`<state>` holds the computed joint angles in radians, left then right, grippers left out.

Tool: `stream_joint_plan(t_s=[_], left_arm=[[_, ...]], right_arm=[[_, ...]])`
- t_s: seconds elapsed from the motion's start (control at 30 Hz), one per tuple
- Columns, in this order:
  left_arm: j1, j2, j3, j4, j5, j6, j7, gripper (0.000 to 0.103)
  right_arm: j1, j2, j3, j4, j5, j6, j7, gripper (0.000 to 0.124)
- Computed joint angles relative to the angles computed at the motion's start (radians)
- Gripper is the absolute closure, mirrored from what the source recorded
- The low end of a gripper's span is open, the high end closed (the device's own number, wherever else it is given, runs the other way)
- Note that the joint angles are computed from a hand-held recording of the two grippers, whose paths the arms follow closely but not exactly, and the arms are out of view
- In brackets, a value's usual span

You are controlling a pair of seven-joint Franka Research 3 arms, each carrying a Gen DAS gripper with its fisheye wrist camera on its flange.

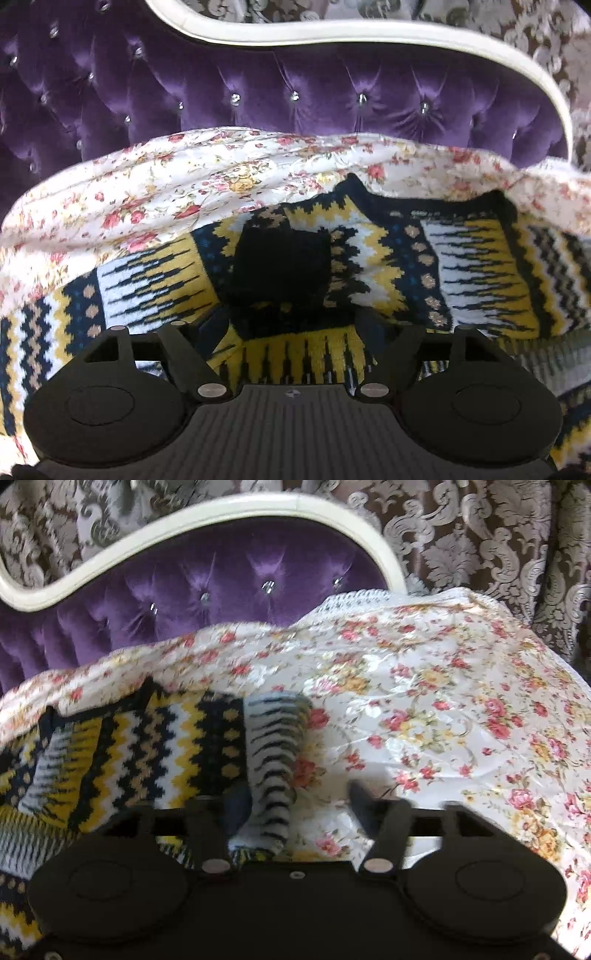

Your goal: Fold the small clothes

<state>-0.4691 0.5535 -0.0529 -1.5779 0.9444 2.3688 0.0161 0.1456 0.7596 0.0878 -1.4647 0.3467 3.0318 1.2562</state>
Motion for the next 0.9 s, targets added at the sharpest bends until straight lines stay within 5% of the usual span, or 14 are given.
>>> stream_joint_plan(t_s=[0.17, 0.27, 0.47, 0.7, 0.9], left_arm=[[-0.025, -0.152, 0.038, -0.196, 0.187, 0.072, -0.271, 0.007], [-0.029, -0.253, 0.027, -0.305, 0.297, 0.01, -0.379, 0.004], [0.037, -0.463, -0.041, -0.542, 0.274, -0.081, -0.453, 0.004], [0.133, -0.683, -0.108, -0.83, 0.154, -0.078, -0.634, 0.004], [0.223, -0.768, -0.146, -0.996, 0.092, 0.023, -0.773, 0.0]], right_arm=[[-0.116, -0.009, 0.162, -0.024, 0.071, 0.069, -0.078, 0.024], [-0.222, -0.002, 0.315, -0.044, 0.117, 0.114, -0.174, 0.021], [-0.372, 0.025, 0.547, -0.089, 0.144, 0.164, -0.331, 0.021], [-0.458, 0.042, 0.682, -0.134, 0.147, 0.146, -0.439, 0.021], [-0.472, 0.041, 0.72, -0.163, 0.171, 0.139, -0.506, 0.021]])
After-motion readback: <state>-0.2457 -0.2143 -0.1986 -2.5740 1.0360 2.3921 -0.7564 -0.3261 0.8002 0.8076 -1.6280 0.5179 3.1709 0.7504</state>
